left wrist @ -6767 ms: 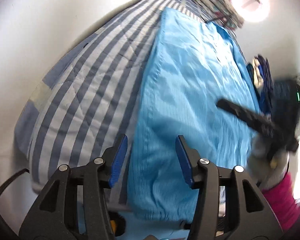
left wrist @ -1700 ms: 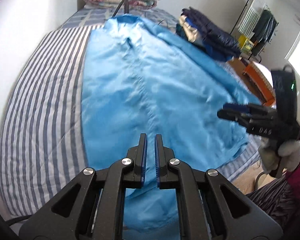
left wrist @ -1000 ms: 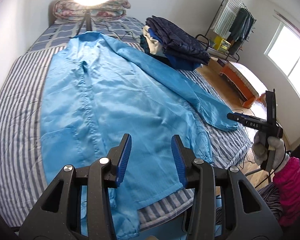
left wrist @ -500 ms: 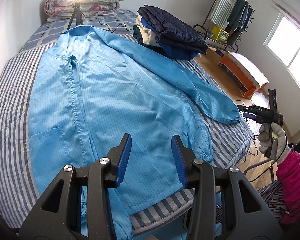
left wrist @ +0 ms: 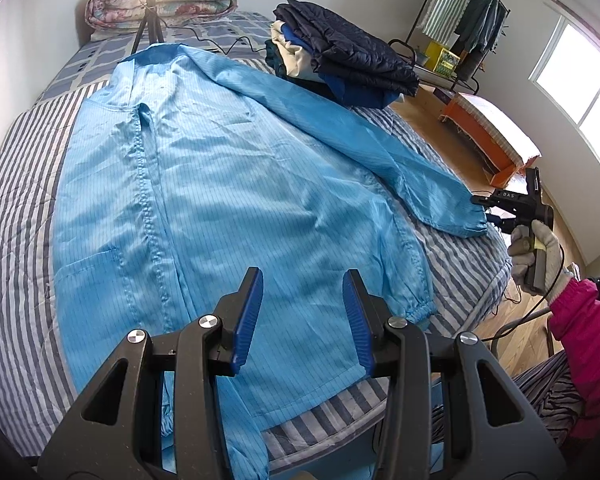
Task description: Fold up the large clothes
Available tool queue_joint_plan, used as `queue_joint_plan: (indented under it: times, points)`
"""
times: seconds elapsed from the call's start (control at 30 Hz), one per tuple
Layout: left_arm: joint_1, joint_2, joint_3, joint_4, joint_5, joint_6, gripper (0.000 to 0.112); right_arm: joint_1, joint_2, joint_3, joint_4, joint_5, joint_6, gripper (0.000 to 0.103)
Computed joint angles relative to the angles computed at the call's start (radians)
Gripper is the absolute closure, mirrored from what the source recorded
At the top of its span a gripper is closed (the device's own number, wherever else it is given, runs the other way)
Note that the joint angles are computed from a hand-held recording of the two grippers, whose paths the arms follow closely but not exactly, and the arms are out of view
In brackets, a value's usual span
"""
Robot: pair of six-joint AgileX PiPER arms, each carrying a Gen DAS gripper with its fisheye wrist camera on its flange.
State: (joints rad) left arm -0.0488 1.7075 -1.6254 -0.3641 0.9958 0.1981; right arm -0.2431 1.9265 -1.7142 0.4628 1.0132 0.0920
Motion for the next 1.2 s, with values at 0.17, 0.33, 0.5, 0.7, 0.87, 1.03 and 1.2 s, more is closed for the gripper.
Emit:
queue_joint_plan:
  times: [0.17, 0.33, 0.5, 0.7, 0.87, 1.03, 1.2]
  points:
    - [0.011, -0.002, -0.002, -0.004, 0.002, 0.005, 0.07, 0.076, -0.028, -0.022, -0.125, -0.01, 0.018, 0.095]
    - [0.033, -0.006, -0.005, -0.017, 0.003, 0.0, 0.07, 0.187, -0.143, 0.016, -0.249, -0.056, 0.009, 0.098]
    - [0.068, -0.005, -0.012, -0.043, 0.003, -0.015, 0.07, 0.284, -0.25, 0.049, -0.171, -0.065, -0.103, 0.098]
    - [0.124, 0.002, -0.014, -0.085, 0.004, -0.038, 0.07, 0.454, -0.307, 0.089, -0.086, -0.058, -0.209, 0.098]
    - [0.171, 0.019, -0.01, -0.132, 0.016, -0.052, 0.07, 0.601, -0.346, 0.157, -0.033, -0.053, -0.285, 0.098]
    - [0.204, 0.048, -0.006, -0.205, 0.043, -0.045, 0.07, 0.736, -0.341, 0.236, 0.035, -0.023, -0.378, 0.098]
    - [0.175, 0.065, 0.005, -0.173, 0.049, -0.056, 0.07, 0.837, -0.332, 0.306, 0.005, -0.015, -0.433, 0.098]
